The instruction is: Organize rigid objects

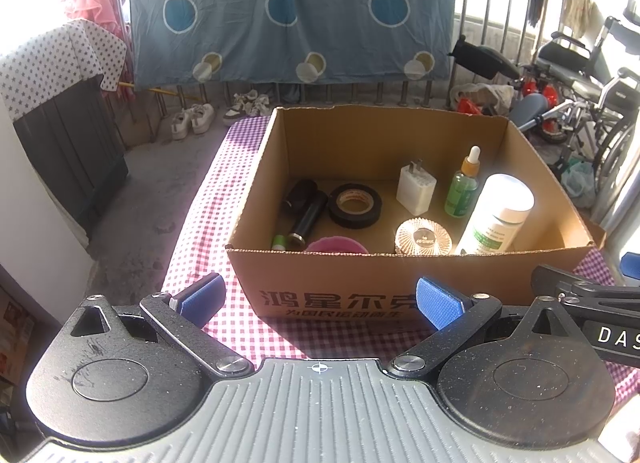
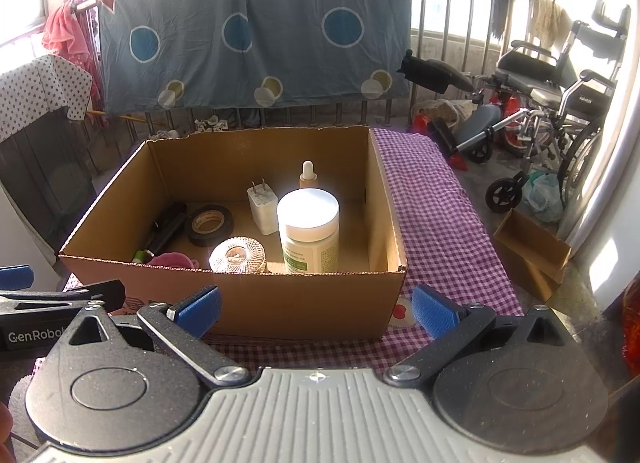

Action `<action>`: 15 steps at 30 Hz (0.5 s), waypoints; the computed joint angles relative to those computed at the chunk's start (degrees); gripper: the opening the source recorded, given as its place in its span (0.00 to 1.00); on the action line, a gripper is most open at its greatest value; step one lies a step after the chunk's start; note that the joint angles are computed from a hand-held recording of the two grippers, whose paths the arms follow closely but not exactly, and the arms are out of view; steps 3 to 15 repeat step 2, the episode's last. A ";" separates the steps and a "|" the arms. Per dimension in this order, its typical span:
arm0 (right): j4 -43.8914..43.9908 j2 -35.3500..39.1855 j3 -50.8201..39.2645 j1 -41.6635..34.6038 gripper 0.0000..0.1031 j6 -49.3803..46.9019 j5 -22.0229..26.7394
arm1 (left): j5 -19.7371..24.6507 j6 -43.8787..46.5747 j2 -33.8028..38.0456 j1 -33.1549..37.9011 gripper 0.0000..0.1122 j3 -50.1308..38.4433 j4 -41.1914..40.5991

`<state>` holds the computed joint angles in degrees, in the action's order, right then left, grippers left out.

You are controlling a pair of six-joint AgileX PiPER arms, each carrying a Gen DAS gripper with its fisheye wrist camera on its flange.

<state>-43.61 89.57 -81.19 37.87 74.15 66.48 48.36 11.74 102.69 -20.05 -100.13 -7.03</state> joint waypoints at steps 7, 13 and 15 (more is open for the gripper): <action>0.07 -0.09 0.02 0.17 1.00 0.17 0.09 | 0.04 -0.12 -0.03 -0.03 0.91 0.01 0.09; 0.07 -0.09 0.02 0.17 1.00 0.17 0.09 | 0.04 -0.12 -0.03 -0.03 0.91 0.01 0.09; 0.07 -0.09 0.02 0.17 1.00 0.17 0.09 | 0.04 -0.12 -0.03 -0.03 0.91 0.01 0.09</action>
